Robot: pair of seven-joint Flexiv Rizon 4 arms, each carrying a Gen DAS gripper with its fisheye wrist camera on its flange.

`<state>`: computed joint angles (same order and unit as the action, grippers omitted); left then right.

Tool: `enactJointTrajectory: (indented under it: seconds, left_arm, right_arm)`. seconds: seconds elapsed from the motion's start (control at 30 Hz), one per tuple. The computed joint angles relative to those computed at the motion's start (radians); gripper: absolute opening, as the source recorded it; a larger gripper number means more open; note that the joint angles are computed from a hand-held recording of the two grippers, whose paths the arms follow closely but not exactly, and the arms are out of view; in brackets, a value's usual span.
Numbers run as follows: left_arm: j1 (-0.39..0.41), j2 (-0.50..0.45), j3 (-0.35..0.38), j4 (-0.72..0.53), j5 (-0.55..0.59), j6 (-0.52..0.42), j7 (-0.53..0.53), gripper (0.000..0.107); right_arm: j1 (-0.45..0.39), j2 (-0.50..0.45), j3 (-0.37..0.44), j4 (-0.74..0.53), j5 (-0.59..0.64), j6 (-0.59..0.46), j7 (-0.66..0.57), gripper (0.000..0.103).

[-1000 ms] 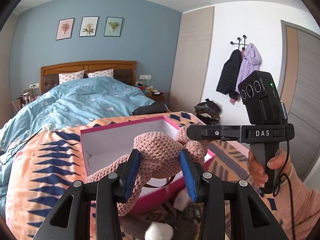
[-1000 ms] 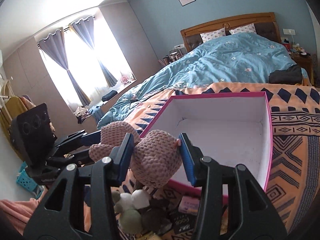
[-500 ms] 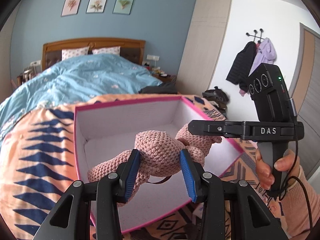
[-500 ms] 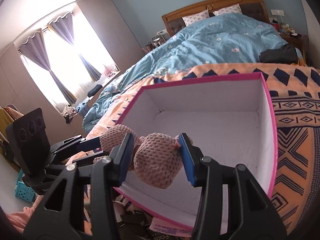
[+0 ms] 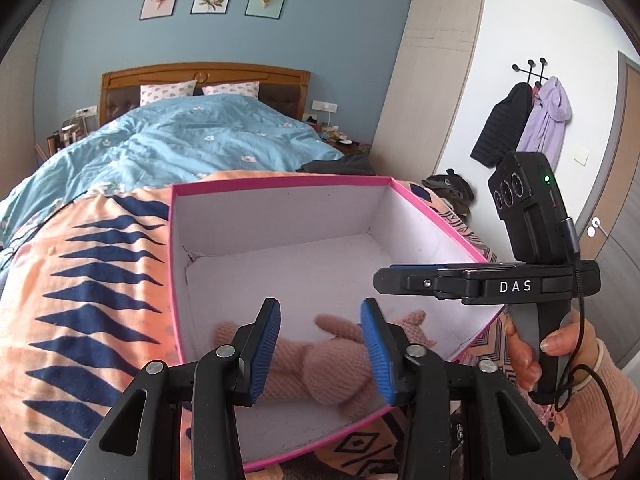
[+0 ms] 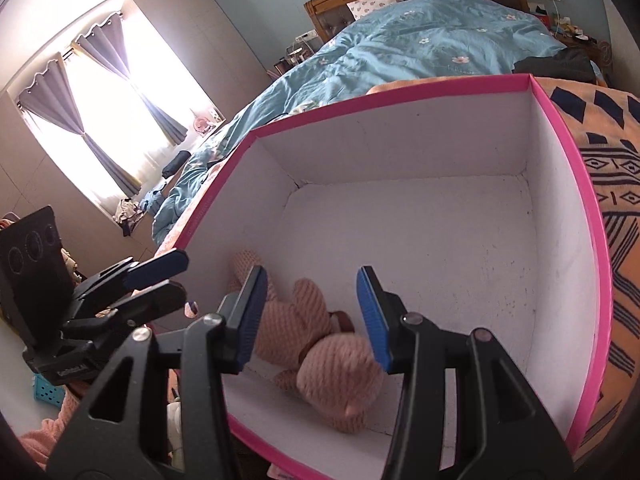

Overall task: Organize objects
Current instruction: 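Withdraw both grippers from the box toward the green frog plush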

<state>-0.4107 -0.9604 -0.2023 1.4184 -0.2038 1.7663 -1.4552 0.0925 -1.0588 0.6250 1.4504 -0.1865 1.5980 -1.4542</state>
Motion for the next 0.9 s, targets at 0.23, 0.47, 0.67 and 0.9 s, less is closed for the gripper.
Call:
enactJointTrajectory:
  seconds: [0.23, 0.47, 0.67, 0.9]
  left_arm:
    - [-0.003, 0.039, 0.000, 0.080, 0.034, 0.118, -0.009, 0.071]
    - [0.078, 0.088, -0.100, 0.199, 0.153, 0.247, -0.029, 0.085]
    - [0.075, 0.120, -0.096, 0.274, 0.198, 0.296, -0.045, 0.085]
    - [0.033, 0.141, -0.050, 0.359, 0.178, 0.336, -0.052, 0.085]
  right_arm:
    - [0.007, 0.058, -0.040, 0.110, -0.010, 0.117, 0.028, 0.051]
    - [0.031, 0.158, -0.101, 0.317, -0.049, 0.339, 0.064, 0.062]
    - [0.071, 0.216, -0.153, 0.468, -0.083, 0.461, 0.093, 0.063]
    - [0.148, 0.235, -0.225, 0.594, -0.105, 0.562, 0.142, 0.063]
